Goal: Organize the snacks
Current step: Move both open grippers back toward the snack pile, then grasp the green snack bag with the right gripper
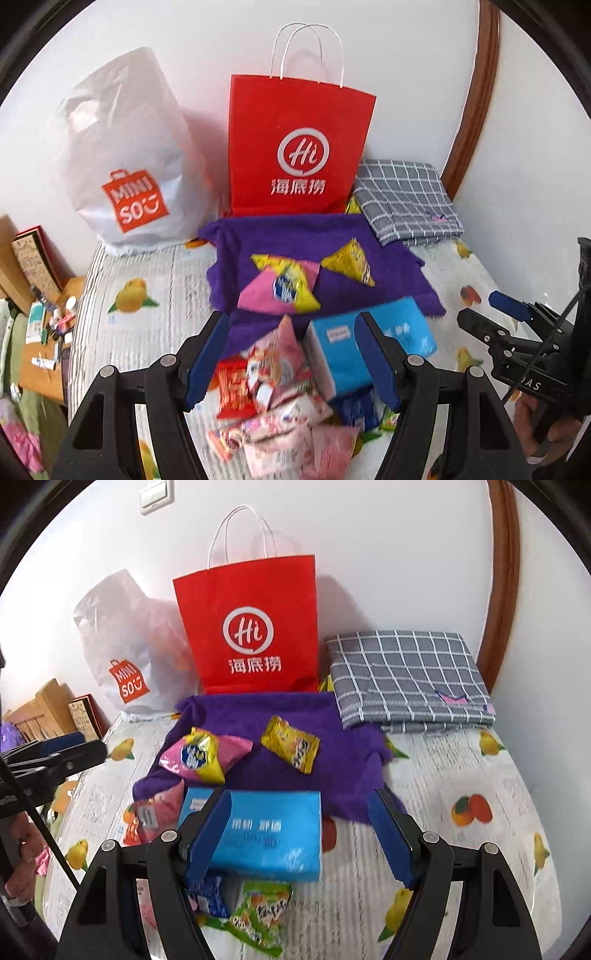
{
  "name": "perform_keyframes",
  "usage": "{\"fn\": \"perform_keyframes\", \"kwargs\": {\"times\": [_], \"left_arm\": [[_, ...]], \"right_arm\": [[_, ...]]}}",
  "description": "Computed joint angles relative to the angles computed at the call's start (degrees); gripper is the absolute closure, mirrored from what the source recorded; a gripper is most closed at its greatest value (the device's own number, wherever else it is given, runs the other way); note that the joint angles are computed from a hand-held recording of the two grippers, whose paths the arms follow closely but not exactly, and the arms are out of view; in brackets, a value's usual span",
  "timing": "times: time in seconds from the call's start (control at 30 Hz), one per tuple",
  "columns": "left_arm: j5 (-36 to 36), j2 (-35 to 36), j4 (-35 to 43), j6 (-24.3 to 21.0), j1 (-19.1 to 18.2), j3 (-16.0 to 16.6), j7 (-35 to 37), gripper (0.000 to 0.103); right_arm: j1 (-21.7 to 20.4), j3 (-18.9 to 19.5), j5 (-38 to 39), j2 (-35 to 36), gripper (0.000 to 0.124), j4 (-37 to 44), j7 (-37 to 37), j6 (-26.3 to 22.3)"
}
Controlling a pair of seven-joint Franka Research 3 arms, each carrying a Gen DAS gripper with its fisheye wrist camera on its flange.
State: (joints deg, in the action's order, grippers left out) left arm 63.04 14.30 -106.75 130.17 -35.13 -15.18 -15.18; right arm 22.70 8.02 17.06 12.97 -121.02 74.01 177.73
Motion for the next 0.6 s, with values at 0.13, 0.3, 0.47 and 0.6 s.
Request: {"fn": "perform_keyframes", "kwargs": {"times": [0.13, 0.3, 0.47, 0.6], "left_arm": [[-0.88, -0.18, -1.26, -2.2, -0.99, -0.65, -0.97, 0.034], [-1.56, -1.95, -5.87, 0.14, -0.63, -1.15, -5.27, 0.034], [-3.78, -2.07, -8.0, -1.11, -0.51, -1.92, -6.6, 0.034], [-4.38, -2.02, -8.87, -0.52, -0.33, -2.05, -6.87, 0.034]], "right_arm": [[-4.35, 5.64, 8.04, -0.75, 0.048, -1.49, -7.19, -4.24], [-4.13, 6.66, 13.34, -1.32, 0.048, -4.33, -11.64, -2.68], [-5.29, 8.34, 21.57, -1.16, 0.052, -5.46, -17.52, -3.33], [-4.62, 7.43, 23.87, -0.27, 0.054, -5.5, -18.34, -4.27]]}}
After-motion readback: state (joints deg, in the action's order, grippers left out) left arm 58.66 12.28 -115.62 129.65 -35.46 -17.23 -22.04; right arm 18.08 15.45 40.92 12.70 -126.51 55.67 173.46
